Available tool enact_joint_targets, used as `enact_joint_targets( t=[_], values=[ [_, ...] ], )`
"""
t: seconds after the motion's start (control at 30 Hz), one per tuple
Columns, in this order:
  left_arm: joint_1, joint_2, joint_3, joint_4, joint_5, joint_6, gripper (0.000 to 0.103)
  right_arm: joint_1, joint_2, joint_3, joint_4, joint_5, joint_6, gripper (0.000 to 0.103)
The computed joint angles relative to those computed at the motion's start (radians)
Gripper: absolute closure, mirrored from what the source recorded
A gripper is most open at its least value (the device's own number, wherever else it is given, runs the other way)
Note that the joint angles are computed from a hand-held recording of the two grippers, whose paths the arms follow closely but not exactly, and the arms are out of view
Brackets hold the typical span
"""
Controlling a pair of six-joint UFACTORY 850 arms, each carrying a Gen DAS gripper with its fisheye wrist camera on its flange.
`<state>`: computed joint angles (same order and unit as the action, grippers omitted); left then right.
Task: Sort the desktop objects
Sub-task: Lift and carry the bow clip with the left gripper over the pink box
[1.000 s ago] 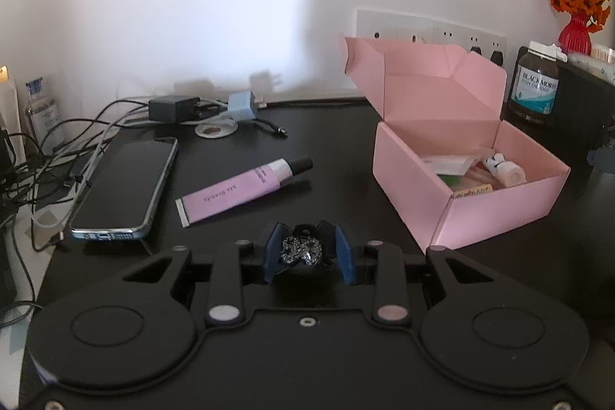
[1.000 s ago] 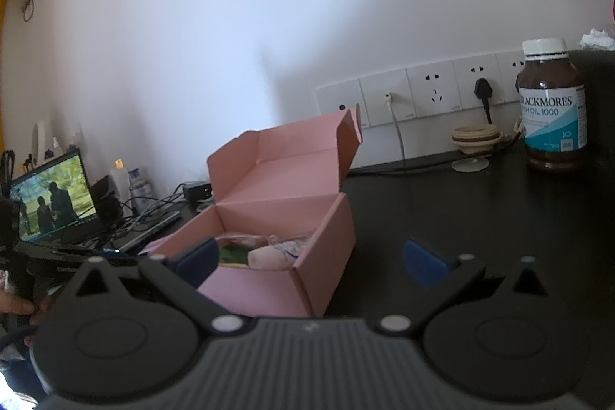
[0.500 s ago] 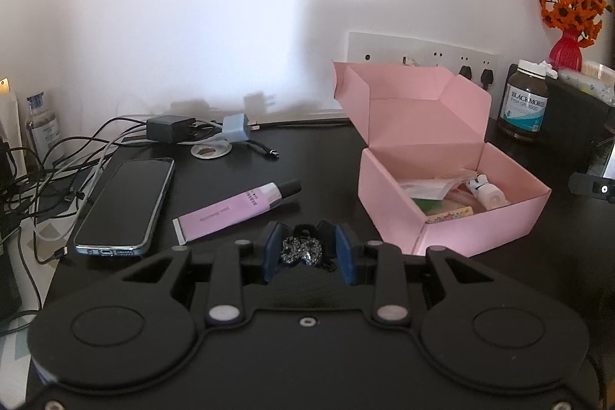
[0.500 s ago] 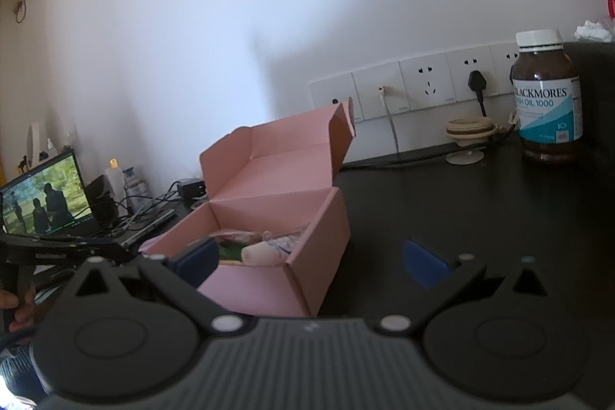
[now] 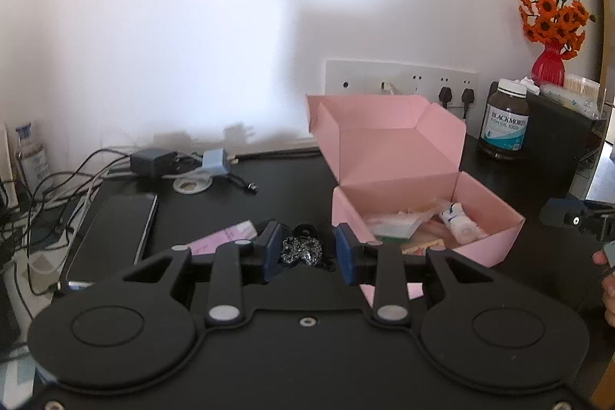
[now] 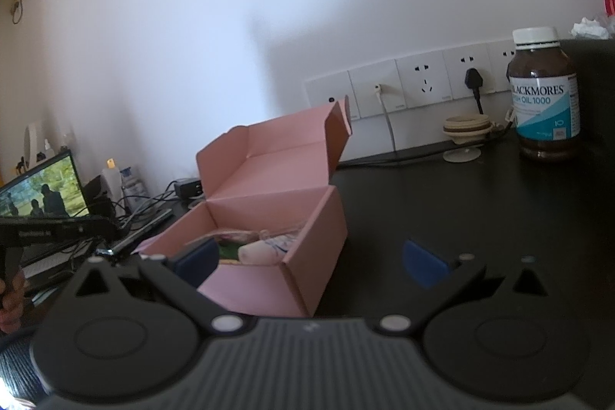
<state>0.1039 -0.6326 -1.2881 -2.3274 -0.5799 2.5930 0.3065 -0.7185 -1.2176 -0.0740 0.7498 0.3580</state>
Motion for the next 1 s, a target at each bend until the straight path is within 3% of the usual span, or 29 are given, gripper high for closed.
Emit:
enact_joint_targets(
  t=[1.0],
  values=[
    [-0.053,-0.004,-0.05,0.041,0.004,-0.041,0.071,-0.005,0.001,0.005,-0.023,0.004,0.027,0.001]
  ],
)
